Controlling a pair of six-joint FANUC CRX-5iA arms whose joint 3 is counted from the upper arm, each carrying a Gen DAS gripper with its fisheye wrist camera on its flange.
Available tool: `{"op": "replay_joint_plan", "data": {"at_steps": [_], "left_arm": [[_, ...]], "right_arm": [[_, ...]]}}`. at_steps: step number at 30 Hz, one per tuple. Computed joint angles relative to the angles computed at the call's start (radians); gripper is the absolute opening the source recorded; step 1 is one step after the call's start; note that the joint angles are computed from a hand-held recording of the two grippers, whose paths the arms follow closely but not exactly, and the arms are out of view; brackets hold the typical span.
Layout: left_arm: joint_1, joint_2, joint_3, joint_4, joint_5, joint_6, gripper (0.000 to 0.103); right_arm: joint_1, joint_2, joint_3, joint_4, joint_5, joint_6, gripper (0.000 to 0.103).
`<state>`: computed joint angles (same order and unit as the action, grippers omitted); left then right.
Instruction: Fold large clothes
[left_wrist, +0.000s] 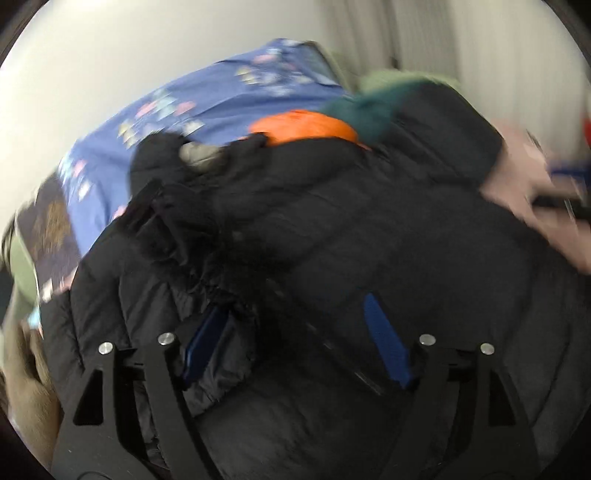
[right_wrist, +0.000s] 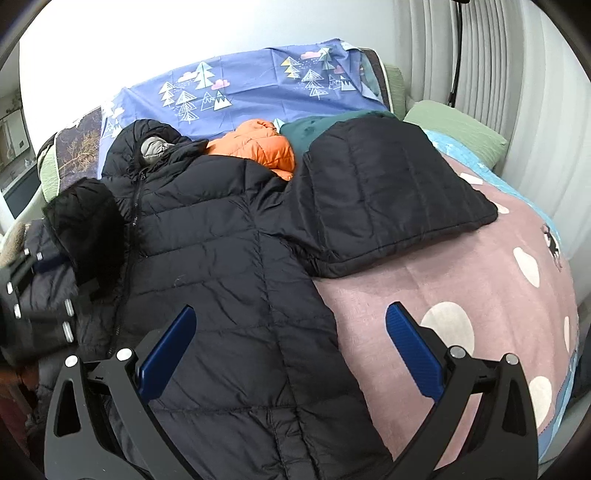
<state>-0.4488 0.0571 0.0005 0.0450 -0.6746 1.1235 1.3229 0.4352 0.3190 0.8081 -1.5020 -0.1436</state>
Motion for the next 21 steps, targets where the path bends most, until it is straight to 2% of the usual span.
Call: {"op": "replay_joint_plan", "data": {"at_steps": [5,10,12,14,16,19,20,21], "left_arm": [[-0.065,-0.075,-0.046,-0.195,0.000,0.034,0.089],[0.010,-0.177,-0.146,-0.140,-0.008,0.105,0.091],[0.042,-0.190,-0.141,-0.174,-0.040,0.198,0.087],[0.070,-0.195,-0.114,-0.272,-0.098,0.366,0.069],[0.116,-0.205,-0.115,-0.276,-0.110,0.440,0.059],[0.193,-0.207,-0.119,-0.223,-0.106,0.469,0.058],[0.212,-0.195,-0.112,-0.208,-0.109,0.471,0.058],[0.228,-0.176,-0.102,-0.182,-0.115,0.465,0.058]], "right_arm": [[-0.014,0.005,0.023,0.034,0.088,0.088,0.102],[-0.024,0.083,0.132,0.057,0.149,0.264,0.102],[-0.045,0.118,0.183,0.013,0.195,0.344,0.102],[-0.085,0.136,0.222,-0.083,0.277,0.412,0.102],[-0.132,0.153,0.264,-0.190,0.331,0.443,0.102],[-0.203,0.229,0.392,-0.316,0.320,0.446,0.102],[-0.219,0.249,0.428,-0.364,0.327,0.464,0.097],[-0.237,0.261,0.459,-0.434,0.350,0.495,0.058]]}}
